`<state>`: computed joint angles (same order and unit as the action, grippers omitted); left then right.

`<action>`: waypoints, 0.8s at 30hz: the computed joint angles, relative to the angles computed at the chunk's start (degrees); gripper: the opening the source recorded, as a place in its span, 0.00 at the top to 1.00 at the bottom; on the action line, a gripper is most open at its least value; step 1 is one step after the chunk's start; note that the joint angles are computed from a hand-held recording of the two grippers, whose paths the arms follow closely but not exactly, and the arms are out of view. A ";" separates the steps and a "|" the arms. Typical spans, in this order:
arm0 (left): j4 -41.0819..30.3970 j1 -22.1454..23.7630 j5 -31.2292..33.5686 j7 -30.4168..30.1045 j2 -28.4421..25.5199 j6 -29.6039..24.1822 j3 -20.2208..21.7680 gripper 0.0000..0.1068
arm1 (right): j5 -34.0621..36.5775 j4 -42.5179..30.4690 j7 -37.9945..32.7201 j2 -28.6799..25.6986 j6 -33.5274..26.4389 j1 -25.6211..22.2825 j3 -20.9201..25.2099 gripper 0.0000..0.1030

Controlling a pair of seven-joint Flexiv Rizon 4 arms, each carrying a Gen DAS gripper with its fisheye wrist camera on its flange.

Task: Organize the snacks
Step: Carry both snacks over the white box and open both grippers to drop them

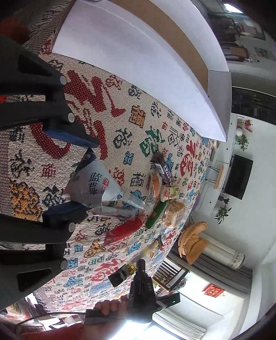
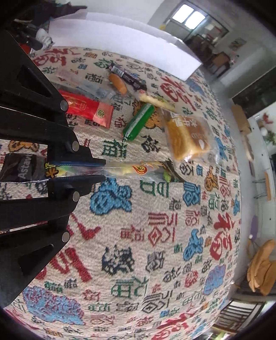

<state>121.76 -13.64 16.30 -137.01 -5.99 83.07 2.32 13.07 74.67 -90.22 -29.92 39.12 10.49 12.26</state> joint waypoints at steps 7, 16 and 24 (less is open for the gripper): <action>4.97 4.68 -7.26 4.62 9.17 1.54 -0.23 0.56 | 14.75 -5.60 -4.26 2.98 -8.21 -4.77 5.17 0.93; -0.18 23.83 8.04 0.22 20.27 -26.25 -4.48 0.53 | 25.33 -21.25 -4.54 -2.93 -10.54 10.60 10.01 0.92; -0.41 23.87 17.89 -8.62 20.04 -33.25 -4.72 0.21 | 17.61 -18.96 -7.08 -4.14 -0.54 18.76 8.70 0.44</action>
<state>121.36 10.23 34.19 -145.63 14.05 49.82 -2.41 30.68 55.70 -97.30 -34.06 38.57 29.25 20.96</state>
